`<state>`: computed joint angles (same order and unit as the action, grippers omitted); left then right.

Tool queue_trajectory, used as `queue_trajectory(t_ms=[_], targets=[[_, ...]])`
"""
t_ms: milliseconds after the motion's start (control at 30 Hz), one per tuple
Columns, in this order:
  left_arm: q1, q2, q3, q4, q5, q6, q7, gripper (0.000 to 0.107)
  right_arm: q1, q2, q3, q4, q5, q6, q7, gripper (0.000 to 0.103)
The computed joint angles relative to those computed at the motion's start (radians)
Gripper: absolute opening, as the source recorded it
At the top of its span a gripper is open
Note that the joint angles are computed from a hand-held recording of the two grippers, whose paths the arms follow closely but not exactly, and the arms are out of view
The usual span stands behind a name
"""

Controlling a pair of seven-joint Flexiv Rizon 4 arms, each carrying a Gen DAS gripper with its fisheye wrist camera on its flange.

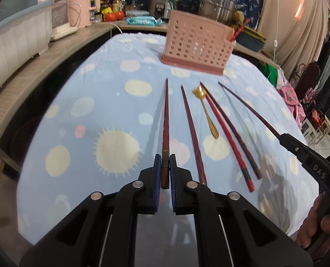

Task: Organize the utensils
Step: 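Grasp a dark red chopstick with the left gripper while the right gripper grasps a red chopstick, then lift both held chopsticks and lower them into the pink basket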

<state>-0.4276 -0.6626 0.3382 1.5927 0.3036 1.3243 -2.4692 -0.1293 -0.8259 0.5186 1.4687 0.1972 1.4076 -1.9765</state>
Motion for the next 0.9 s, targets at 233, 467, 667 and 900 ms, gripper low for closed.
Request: queue_trajectory(t_ms=[233,467,667,900], targets=[[-0.027,0.026,0.06,-0.03,0.054,-0.008,-0.052,0.007,-0.042,0.015,0.054,-0.038,0.033,0.002,-0.028,0.007],[-0.029,0.047,0.098,-0.087,0.138,-0.021,-0.117,0.007,-0.053,0.019,0.079,-0.119,0.091,-0.025,-0.066,0.007],[-0.011,0.054,0.103,-0.152,0.209,-0.038,-0.16,0.007,-0.038,0.017,0.075,-0.185,0.129,-0.026,-0.108,0.007],[0.043,0.048,0.065,-0.23,0.24,-0.055,-0.162,0.007,-0.009,0.002,0.057,-0.277,0.166,-0.063,-0.128,0.007]])
